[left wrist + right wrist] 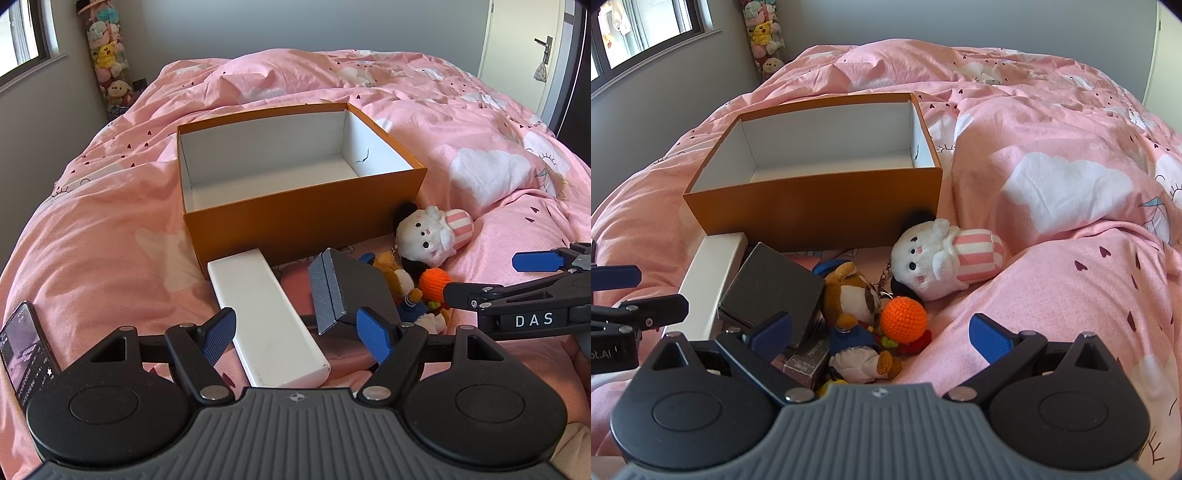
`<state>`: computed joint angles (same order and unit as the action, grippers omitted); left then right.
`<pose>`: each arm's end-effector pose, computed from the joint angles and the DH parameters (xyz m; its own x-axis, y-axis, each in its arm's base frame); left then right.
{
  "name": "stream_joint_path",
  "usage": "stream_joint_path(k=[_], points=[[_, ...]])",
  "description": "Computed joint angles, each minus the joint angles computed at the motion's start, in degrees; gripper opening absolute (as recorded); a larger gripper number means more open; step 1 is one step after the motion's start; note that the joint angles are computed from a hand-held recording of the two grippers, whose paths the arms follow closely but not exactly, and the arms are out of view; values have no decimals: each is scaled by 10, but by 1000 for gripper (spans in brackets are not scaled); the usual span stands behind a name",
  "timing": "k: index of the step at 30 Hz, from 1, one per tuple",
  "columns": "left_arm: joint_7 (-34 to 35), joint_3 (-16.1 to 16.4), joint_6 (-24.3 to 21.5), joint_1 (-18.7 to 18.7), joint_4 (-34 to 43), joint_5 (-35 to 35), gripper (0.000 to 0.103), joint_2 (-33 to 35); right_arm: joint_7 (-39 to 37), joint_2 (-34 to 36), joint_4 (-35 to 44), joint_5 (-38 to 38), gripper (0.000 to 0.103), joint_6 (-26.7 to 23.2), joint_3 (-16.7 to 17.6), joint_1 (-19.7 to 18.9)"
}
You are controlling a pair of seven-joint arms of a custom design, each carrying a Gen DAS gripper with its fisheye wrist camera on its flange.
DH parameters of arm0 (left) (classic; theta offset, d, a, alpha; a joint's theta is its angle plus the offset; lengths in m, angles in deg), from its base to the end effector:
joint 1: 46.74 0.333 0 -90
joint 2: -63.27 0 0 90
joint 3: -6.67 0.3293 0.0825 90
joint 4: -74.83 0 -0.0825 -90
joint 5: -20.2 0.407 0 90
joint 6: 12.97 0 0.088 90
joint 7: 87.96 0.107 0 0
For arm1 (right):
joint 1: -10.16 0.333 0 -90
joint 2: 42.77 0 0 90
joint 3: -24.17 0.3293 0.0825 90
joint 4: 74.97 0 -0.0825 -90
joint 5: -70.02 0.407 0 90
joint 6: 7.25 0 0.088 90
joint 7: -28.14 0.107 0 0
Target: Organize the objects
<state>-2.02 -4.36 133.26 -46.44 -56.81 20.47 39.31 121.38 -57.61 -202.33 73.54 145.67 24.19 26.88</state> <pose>0.4812 -0.1035 0.5894 -0.1164 -0.9925 -0.0384 -0.7762 0.1150 -0.6199 0.5170 0.1536 0.5683 0.2225 -0.9705 -0.0931 -0.7582 -0.1122 -0.6423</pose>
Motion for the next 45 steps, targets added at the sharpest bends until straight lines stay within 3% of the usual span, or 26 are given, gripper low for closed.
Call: stream_joint_path(k=[8, 16, 20, 25, 31, 35, 39, 45], points=[[-2, -7, 14, 5, -5, 17, 85, -3, -4, 4, 7, 2, 102, -9, 0, -1], [23, 4, 17, -8, -7, -5, 76, -6, -4, 5, 9, 1, 102, -12, 2, -2], [39, 4, 20, -9, -10, -6, 70, -8, -5, 4, 8, -1, 102, -11, 2, -2], [61, 21, 16, -12, -4, -35, 54, -4, -28, 12, 21, 8, 102, -26, -2, 5], [58, 31, -20, 6, 17, -45, 54, 12, -92, 33, 55, 67, 100, -47, -9, 16], [47, 39, -38, 14, 30, -62, 54, 30, -145, 63, 101, 115, 83, -80, -6, 22], [35, 53, -59, 15, 51, -99, 56, 58, -197, 97, 149, 153, 73, -108, 7, 20], [7, 55, -87, 27, 71, -102, 63, 83, -228, 157, 224, 151, 75, -148, 36, 13]])
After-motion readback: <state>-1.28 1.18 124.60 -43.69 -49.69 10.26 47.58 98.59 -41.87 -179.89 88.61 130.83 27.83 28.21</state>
